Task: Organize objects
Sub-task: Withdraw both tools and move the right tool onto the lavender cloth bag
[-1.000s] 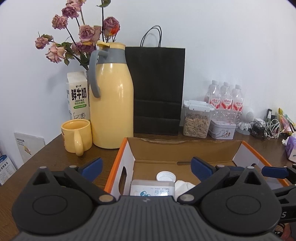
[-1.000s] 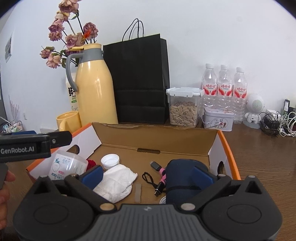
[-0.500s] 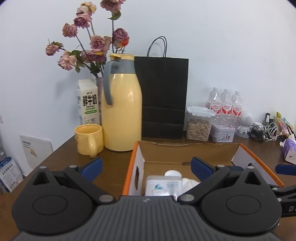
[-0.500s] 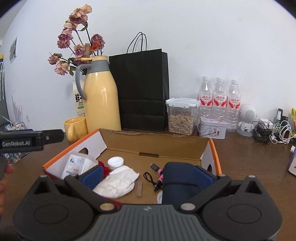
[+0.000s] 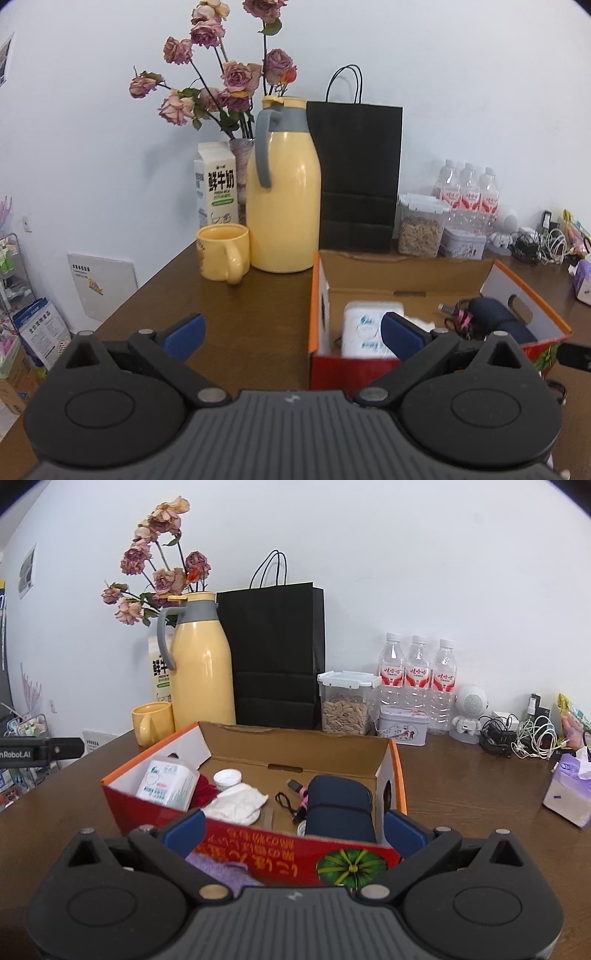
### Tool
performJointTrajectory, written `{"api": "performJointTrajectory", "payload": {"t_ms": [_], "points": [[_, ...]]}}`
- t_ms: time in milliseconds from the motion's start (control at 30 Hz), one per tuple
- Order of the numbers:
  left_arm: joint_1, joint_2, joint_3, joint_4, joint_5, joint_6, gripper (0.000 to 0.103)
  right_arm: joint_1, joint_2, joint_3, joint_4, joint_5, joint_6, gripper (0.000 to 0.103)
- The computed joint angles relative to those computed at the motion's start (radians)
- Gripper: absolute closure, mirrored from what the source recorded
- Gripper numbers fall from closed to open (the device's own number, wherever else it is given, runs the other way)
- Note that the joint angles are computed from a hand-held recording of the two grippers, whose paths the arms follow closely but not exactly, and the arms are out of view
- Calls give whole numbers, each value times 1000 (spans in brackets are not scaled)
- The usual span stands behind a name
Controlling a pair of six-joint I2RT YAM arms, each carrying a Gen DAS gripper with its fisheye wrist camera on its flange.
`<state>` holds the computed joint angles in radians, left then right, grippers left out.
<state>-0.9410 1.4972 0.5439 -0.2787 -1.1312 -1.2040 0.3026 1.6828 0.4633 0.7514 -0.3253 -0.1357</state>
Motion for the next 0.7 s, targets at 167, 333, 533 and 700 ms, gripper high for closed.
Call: {"api": "performJointTrajectory", "payload": {"t_ms": [167, 333, 533, 700], "points": [[-63, 17, 3, -157, 15, -191, 0, -13, -22, -41, -25, -24, -25, 0], [-114, 45, -4, -255, 41, -340, 0, -31, 27, -39, -56, -91, -21, 0], [-168, 59, -19, -354, 71, -496, 0, -26, 112, 30, -108, -197, -13, 0], [-213, 55, -29, -449, 76, -620, 0, -45, 222, 153, -202, -271, -2, 0]]}}
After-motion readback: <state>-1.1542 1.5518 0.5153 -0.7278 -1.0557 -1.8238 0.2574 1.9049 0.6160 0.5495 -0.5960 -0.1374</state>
